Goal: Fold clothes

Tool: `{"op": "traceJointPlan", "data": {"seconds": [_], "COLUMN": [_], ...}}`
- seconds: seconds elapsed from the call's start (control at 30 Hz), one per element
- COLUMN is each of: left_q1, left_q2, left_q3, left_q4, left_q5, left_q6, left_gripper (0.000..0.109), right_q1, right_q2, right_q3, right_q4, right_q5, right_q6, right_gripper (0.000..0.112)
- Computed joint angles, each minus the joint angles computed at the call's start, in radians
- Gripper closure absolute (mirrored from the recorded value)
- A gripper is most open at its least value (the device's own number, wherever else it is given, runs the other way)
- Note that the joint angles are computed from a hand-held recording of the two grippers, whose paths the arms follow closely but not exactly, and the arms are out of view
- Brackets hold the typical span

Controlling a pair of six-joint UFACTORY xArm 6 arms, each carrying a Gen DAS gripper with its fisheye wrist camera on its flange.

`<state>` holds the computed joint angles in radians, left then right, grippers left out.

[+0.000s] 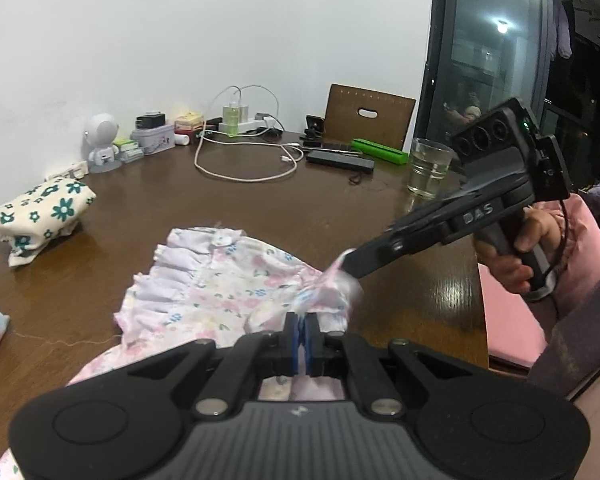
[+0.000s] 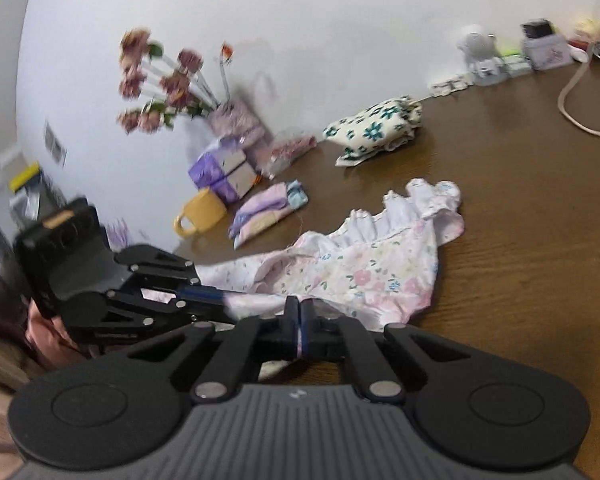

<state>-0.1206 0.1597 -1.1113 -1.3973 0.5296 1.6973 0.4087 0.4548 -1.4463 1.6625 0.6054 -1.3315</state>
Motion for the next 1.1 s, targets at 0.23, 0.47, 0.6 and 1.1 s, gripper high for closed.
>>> {"op": "traceJointPlan", "data": {"seconds": [0.23, 0.47, 0.6, 1.1], "left_q1": [-0.014, -0.015, -0.010, 0.005], "left_q2": [0.035, 0.057, 0.053, 0.022], "left_q3": [-0.049, -0.087, -0.083, -0.034], "left_q4": [0.006, 0.009, 0.001, 0.009], "left_q5": [-0.035, -0.056, -0.038, -0.022], "left_q6": [-0.044, -0.096, -0.091, -0.074], "left_gripper": [0.107, 0.107, 0.107, 0.107], "right_q1": [-0.020, -0.029, -0.013, 0.006], "right_q2": [-0.025, -0.020, -0.012, 0.130], "right_q3": [0.050, 0.065, 0.062, -0.105], "right_q4": [0.057, 0.159, 0.091, 0.086], "right_q5": [0.001, -0.050, -0.042, -0.009], "right_q6": [0.043, 0.050, 0.062, 0.148], "right_gripper": [0.111, 0.110, 0.106, 0.112]}}
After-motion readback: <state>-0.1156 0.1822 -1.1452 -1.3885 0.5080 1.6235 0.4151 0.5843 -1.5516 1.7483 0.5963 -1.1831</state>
